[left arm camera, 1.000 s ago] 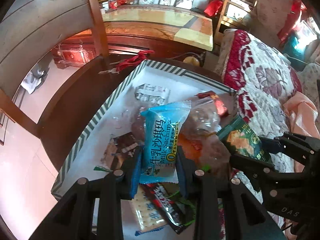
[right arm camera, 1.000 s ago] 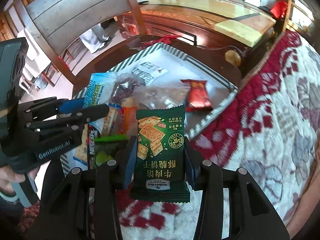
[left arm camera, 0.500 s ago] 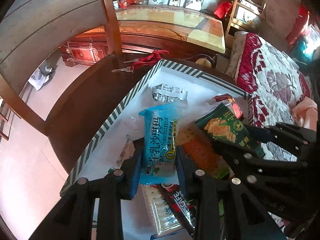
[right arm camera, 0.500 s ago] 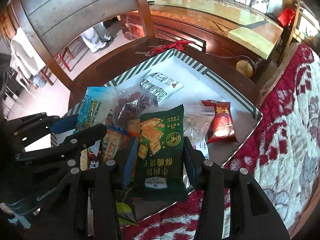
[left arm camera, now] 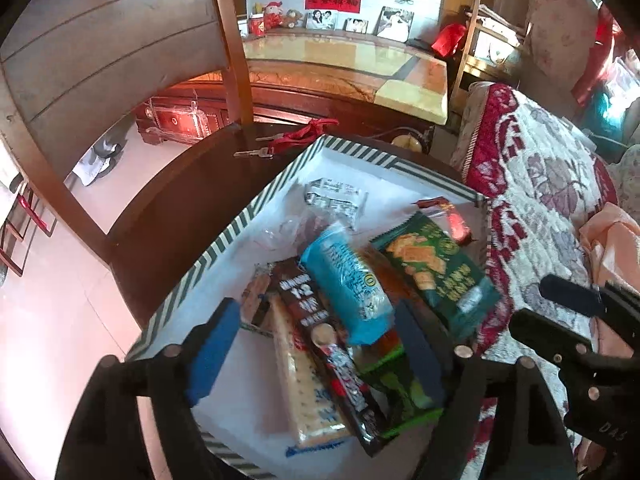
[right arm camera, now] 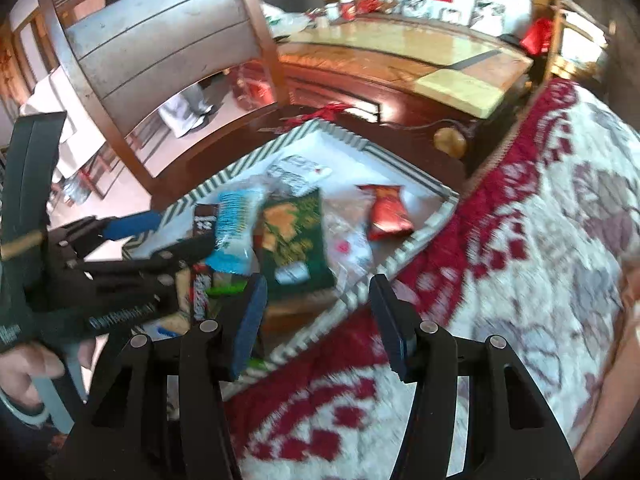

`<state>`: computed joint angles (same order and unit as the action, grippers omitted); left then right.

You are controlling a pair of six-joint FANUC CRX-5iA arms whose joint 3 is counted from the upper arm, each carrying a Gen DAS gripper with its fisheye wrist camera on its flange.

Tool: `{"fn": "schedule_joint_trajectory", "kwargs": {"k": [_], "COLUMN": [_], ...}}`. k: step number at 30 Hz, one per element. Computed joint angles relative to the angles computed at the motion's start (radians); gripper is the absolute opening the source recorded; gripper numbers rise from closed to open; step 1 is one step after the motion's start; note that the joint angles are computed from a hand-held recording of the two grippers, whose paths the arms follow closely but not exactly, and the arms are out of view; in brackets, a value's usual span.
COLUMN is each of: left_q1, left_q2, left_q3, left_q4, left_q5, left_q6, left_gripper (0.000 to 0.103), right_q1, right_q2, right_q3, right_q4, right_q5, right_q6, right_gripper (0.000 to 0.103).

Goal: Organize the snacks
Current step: 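Open both tools to release the packets and withdraw from the box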

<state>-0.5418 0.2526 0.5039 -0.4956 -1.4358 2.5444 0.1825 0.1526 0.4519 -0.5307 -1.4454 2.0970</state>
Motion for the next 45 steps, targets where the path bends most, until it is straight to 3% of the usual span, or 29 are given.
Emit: {"fn": "schedule_joint_trajectory", "kwargs": {"k": [7, 10, 21, 45], "left_q1": [-0.092, -0.114, -0.125, -0.146], "left_q2": [0.035, 0.055, 0.089, 0.084], "left_q3": [0.063, 0.09, 0.131, 0.144], "left_q4": [-0.083, -0.092, -0.061, -0.075], "left_q5": [-0.018, -0.03, -0.078, -0.096], "left_q6": [0.006, -0.004, -0.014, 0.001], "left_gripper": [0.097, 0.099, 0.099, 0.099], "right_q1": [-0.081, -0.093, -0.139, -0.128], "right_q2": [-0.062, -0.072, -0.077, -0.107], "right_q3": [-0.091, -0.108, -0.112, -0.132], "right_q4": [-0.012, -0.001, -0.03, -0.032], "right_q5": [0.034, 0.029, -0.007, -0.024], "right_q6": [0.003, 0.001, 0.028, 0.061], "right_gripper": [0.053, 0.053, 0.053, 0.053]}}
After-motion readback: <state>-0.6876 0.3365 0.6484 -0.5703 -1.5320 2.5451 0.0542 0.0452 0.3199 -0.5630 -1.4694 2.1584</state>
